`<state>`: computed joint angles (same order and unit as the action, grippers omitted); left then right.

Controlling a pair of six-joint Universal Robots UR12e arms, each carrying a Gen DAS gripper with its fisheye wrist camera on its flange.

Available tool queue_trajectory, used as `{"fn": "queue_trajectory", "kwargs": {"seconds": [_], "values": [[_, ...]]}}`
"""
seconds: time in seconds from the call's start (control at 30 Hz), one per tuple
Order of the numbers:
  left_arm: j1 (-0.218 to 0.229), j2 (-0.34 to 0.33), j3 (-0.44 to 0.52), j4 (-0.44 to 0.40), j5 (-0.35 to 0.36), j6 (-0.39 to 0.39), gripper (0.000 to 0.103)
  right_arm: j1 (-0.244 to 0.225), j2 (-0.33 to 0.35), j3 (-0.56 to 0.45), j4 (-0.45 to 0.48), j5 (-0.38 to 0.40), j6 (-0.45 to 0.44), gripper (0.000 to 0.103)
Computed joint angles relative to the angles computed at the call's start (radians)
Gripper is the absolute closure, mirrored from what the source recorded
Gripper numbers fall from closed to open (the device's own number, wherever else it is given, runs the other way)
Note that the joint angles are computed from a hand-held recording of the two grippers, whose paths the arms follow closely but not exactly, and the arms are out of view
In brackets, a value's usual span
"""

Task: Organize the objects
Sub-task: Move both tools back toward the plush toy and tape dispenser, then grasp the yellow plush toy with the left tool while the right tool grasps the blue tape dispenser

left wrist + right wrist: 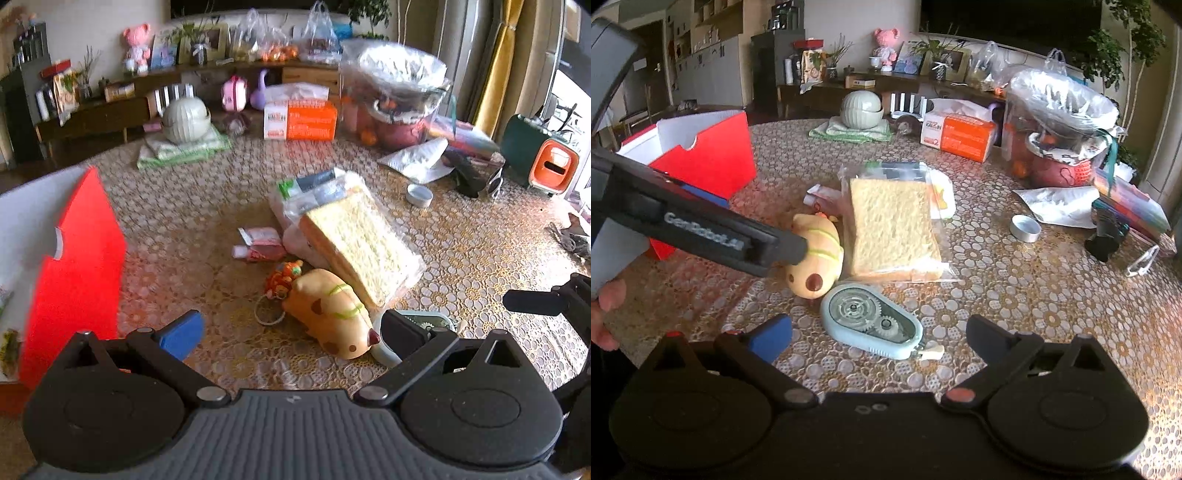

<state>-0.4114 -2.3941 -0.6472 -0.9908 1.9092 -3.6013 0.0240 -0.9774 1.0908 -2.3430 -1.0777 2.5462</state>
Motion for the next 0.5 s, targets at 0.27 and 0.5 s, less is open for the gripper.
{"fn": "queue_trajectory", "kwargs": {"seconds": [0.27, 0.5], "values": [[0.001, -0.073, 0.11, -0.08, 0.013, -0.017, 0.0, 0.008, 0.043, -0.046, 0.03, 0.007, -0.027, 0.004], [0.007, -0.109, 0.159, -0.092, 0.007, -0.019, 0.0, 0.013, 0.065, -0.07, 0.046, 0.017, -0.051, 0.006]]}}
